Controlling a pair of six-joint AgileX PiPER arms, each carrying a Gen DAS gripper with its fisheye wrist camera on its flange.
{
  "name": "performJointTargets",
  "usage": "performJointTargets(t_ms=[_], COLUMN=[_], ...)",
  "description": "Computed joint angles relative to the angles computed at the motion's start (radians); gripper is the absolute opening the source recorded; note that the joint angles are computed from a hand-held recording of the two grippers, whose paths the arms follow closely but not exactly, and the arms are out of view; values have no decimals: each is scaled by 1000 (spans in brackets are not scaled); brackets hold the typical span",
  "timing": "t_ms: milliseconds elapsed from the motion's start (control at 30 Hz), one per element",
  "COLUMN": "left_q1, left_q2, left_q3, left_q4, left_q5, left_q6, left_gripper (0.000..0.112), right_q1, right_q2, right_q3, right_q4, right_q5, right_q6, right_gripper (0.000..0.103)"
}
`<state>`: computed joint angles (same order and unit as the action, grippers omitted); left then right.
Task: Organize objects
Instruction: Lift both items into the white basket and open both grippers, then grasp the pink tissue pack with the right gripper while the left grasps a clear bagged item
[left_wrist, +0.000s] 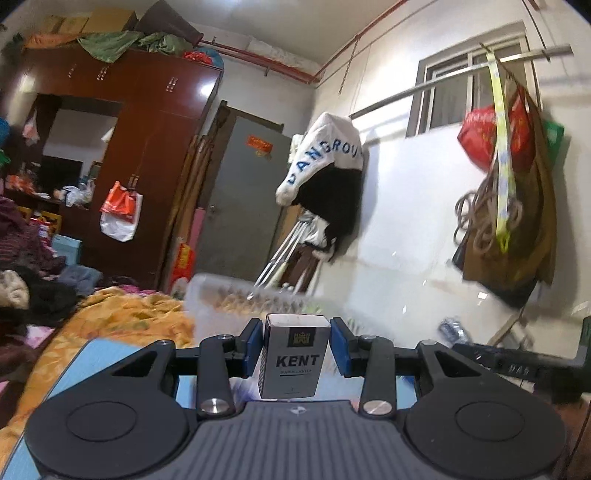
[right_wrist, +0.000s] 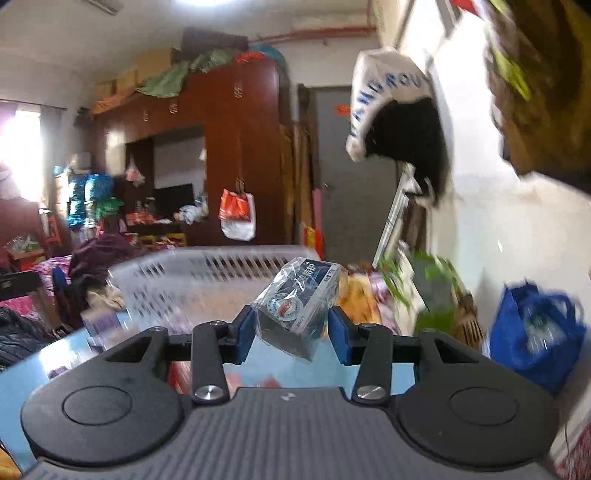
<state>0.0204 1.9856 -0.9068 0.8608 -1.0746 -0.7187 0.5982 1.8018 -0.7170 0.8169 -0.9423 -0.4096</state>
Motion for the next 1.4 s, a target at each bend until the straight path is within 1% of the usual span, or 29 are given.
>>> performJointTargets(t_ms=[100,167,233,267,300,367,433,467,500,533,567,600,633,667,700,733,833,900,933,967,1000,1067,1100,1133,1167,1233,1267,1333,1400], left_q1=[-47,-87,-128,-145,-159,-184,-202,-210,-218,-224,-230,-228,-214,-192,-176,-163,-115,-76,-64,-40,-27,-4,7,15,8,-11,-19,-31,-42], left_q2=[29,72,123,149,170,208,229,234,241,240,233,224,216,205,185,155,71,55,59,74,90,114,126,130,128,125,128,136,148], left_q3=[-205,-348,-488,-547,-593,-676,-706,-702,-698,-688,-681,-668,-650,-619,-578,-513,-239,-68,-23,22,36,77,85,91,90,92,89,84,90], left_q4=[84,143,208,226,235,278,236,176,102,39,-8,-17,12,39,52,34,-82,-126,-122,-94,-65,-5,30,55,62,37,32,22,1], left_q5=[95,183,304,353,392,463,512,525,529,536,563,574,546,494,466,444,287,167,133,74,41,-29,-69,-90,-91,-64,-45,-24,-14], left_q6=[-182,-294,-422,-478,-509,-559,-520,-444,-349,-276,-233,-230,-261,-282,-289,-259,-32,108,131,140,139,178,196,214,230,255,259,270,293], left_gripper=[43,44,43,43,43,44,45,57,69,85,87,87,87,87,87,87,87,87,87,87,87,87,87,88,90,90,90,90,90], right_q1=[-48,-88,-134,-159,-176,-185,-176,-168,-164,-155,-136,-121,-101,-94,-90,-78,-44,-28,-21,-13,-11,-13,-13,-2,4,-27,-43,-59,-55], right_q2=[26,87,153,186,215,267,313,321,326,319,306,287,265,240,207,180,129,137,146,157,166,178,178,184,189,191,192,194,196], right_q3=[-204,-364,-501,-576,-630,-701,-761,-765,-765,-744,-703,-663,-606,-547,-476,-400,-177,-58,-19,13,32,38,23,8,-11,-48,-52,-37,-33], right_q4=[33,77,106,160,197,223,303,300,287,268,231,207,172,102,32,-16,-123,-187,-214,-230,-252,-304,-294,-251,-206,-206,-228,-274,-272], right_q5=[163,262,353,419,464,498,485,467,459,439,386,349,303,274,247,212,125,61,44,34,33,57,78,85,100,168,198,180,166], right_q6=[-183,-298,-370,-428,-467,-532,-639,-643,-632,-608,-564,-540,-491,-406,-306,-206,56,224,290,344,385,411,387,350,312,301,329,387,392], right_gripper=[47,47,47,47,47,47,48,51,72,86,103,103,103,103,103,103,103,103,103,103,103,103,103,103,103,103,103,103,103])
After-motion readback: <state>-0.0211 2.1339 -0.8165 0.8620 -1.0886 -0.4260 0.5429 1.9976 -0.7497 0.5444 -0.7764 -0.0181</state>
